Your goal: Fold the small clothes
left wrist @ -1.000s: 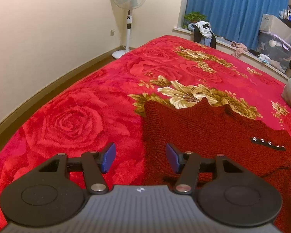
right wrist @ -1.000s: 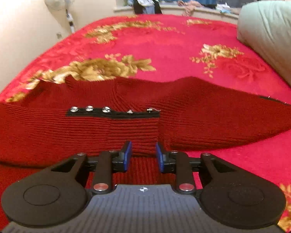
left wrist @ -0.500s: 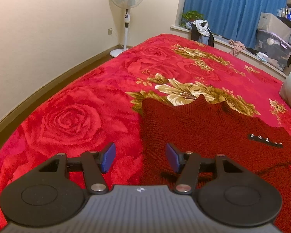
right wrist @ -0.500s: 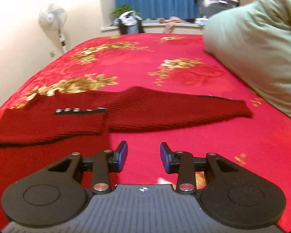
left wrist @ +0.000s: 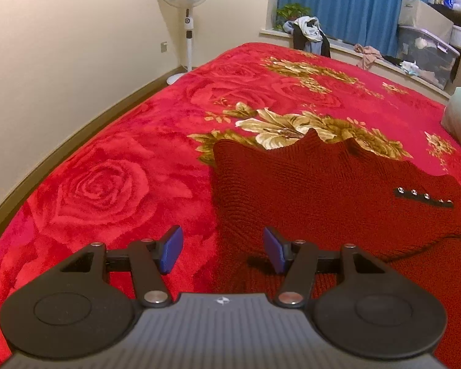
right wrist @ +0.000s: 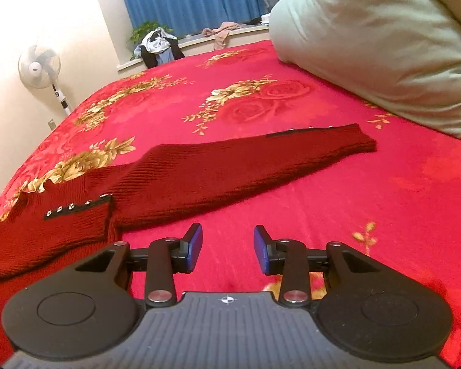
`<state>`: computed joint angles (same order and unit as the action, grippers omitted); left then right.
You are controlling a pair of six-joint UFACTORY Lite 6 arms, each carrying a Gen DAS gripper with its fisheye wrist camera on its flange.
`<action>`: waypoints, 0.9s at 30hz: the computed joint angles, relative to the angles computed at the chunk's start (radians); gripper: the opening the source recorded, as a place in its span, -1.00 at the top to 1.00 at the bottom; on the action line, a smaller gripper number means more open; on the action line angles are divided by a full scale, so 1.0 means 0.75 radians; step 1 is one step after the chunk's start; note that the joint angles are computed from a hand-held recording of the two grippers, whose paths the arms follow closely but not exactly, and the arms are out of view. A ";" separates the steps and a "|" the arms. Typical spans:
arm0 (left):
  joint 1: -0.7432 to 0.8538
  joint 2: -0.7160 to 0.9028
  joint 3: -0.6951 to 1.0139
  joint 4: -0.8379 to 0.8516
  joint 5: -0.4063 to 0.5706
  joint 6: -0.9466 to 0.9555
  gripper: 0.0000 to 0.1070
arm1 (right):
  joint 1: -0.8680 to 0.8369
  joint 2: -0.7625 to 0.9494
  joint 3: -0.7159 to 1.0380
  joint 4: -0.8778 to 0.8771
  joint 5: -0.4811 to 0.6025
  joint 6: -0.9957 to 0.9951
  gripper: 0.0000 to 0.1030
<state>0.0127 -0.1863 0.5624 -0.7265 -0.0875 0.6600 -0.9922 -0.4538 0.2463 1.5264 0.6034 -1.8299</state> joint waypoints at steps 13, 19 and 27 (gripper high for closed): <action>-0.093 0.042 -0.029 0.144 -0.125 -0.084 -0.20 | 0.169 0.848 0.474 0.688 0.007 -0.372 0.22; -0.110 0.061 -0.020 0.290 -0.168 -0.232 -0.20 | 0.189 1.062 0.661 0.748 -0.009 -0.356 0.21; -0.168 0.099 -0.008 0.260 -0.221 -0.187 -0.20 | 0.153 1.250 0.821 0.779 -0.016 -0.322 0.22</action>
<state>-0.1136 -0.1121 0.5565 -0.5313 -0.2532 0.5196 -0.8777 0.4841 0.8622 2.1106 0.5914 -2.0712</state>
